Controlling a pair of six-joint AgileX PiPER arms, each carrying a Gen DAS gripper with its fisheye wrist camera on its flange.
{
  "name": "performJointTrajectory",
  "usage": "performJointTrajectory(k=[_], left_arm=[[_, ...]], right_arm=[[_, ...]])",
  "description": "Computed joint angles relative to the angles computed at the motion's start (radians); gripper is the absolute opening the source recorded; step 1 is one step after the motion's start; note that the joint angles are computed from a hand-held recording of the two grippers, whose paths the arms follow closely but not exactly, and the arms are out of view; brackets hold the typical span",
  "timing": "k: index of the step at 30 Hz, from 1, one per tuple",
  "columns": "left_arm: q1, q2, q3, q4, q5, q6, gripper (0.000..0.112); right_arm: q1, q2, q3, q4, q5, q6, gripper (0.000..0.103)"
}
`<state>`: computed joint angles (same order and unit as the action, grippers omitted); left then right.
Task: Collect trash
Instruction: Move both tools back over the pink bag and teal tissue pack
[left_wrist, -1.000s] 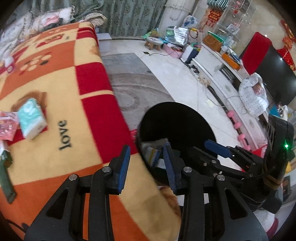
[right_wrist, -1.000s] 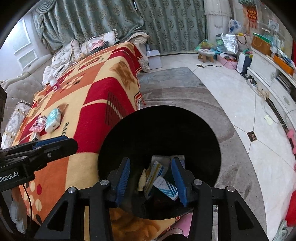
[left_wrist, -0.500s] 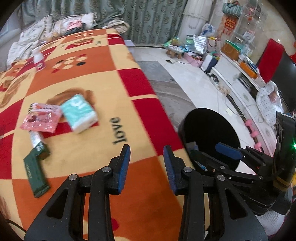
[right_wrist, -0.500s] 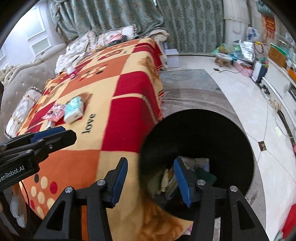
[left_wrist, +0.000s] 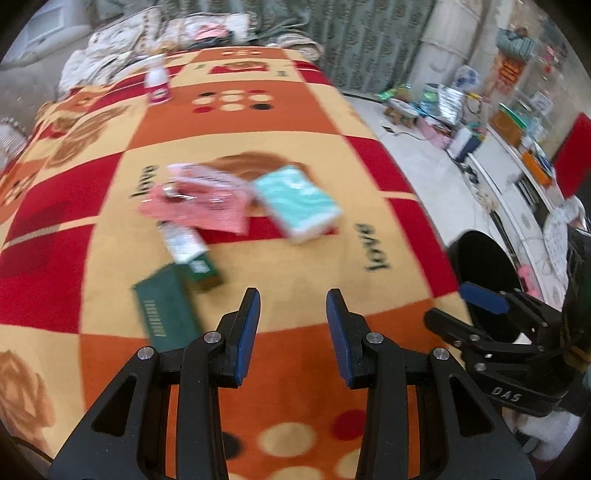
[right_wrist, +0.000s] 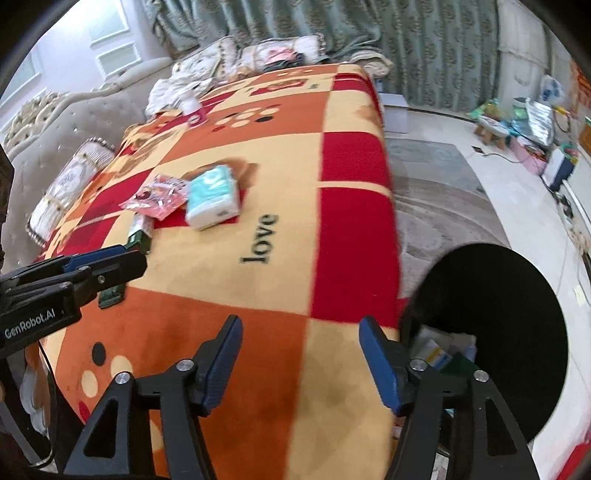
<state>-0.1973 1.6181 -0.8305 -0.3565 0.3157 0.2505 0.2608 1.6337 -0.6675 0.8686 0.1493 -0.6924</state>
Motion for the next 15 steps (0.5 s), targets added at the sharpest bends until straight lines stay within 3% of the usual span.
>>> performJointTrajectory(k=[5, 9, 15], left_arm=[[0.156, 0.025, -0.03, -0.118, 0.035, 0.161, 0.035], [0.248, 0.071, -0.095, -0.18, 0.081, 0.234, 0.035], [0.31, 0.191, -0.231, -0.247, 0.15, 0.3, 0.04]], right_arm=[[0.056, 0.078, -0.1, -0.051, 0.006, 0.063, 0.07], [0.091, 0.159, -0.219, -0.181, 0.029, 0.199, 0.075], [0.129, 0.302, -0.458, -0.493, 0.095, 0.497, 0.077]])
